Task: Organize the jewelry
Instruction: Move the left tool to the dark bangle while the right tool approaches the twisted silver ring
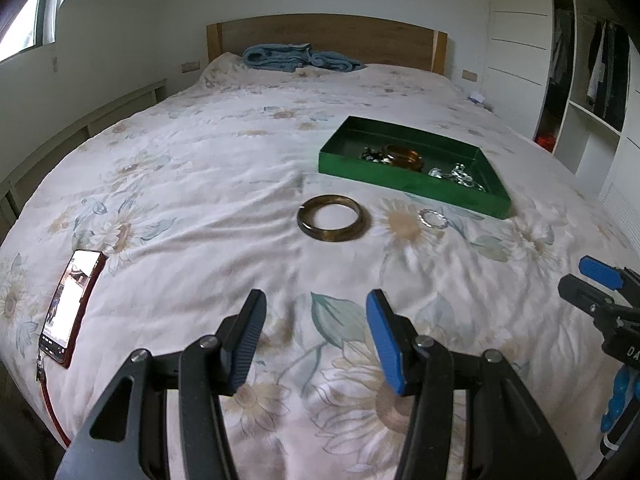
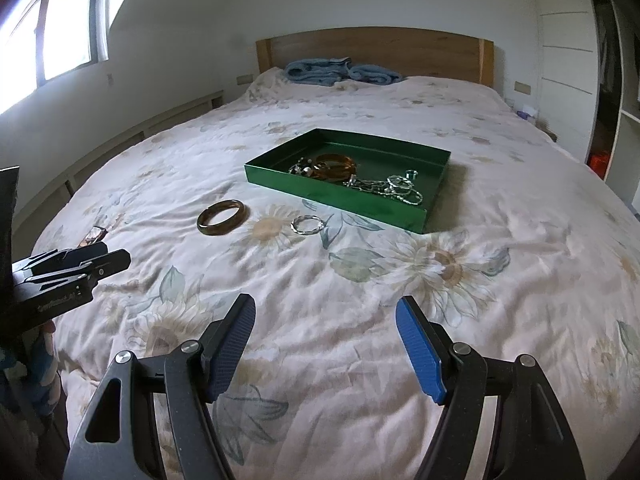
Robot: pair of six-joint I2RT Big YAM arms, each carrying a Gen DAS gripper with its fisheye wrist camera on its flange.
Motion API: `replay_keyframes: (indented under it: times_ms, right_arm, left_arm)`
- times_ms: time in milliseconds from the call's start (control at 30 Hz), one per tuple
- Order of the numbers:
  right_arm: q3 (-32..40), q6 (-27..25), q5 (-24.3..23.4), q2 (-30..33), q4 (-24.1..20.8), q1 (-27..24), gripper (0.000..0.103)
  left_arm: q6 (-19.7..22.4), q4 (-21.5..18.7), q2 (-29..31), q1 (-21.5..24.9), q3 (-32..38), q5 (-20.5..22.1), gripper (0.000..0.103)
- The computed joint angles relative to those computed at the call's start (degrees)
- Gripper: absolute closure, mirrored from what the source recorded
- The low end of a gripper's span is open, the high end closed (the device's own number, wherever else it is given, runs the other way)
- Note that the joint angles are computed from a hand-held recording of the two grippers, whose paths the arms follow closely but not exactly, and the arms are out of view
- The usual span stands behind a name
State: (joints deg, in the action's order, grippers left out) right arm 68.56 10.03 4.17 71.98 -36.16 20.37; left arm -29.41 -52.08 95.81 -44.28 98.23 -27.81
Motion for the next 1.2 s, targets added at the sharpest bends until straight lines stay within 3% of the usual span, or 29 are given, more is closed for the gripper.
replay_keyframes:
  times_ms: [433,700,933,1200]
  right_arm:
    - [5.3,-5.4,-5.3,6.5,0.2,-0.4,0.032]
    - [10.0,-7.6,-8.6,11.9,-1.2,-1.4,0.037]
    - [16.8,-9.3,-10.2,18.5,-3.6,-2.4,0.044]
    - [26.7,-9.1,-11.7,27.0,-7.7,-3.1,0.044]
  left_arm:
    - [-0.5,0.8,1.5,4.4,0.1,5.1,0.053]
    - [0.8,2.3,4.2,7.6,3.2,11.1,0.053]
    - [1.7,-2.6,13.2,10.1,15.7,14.1,0.053]
    - [2.5,-9.1,21.2,11.4,26.4,14.2,0.053]
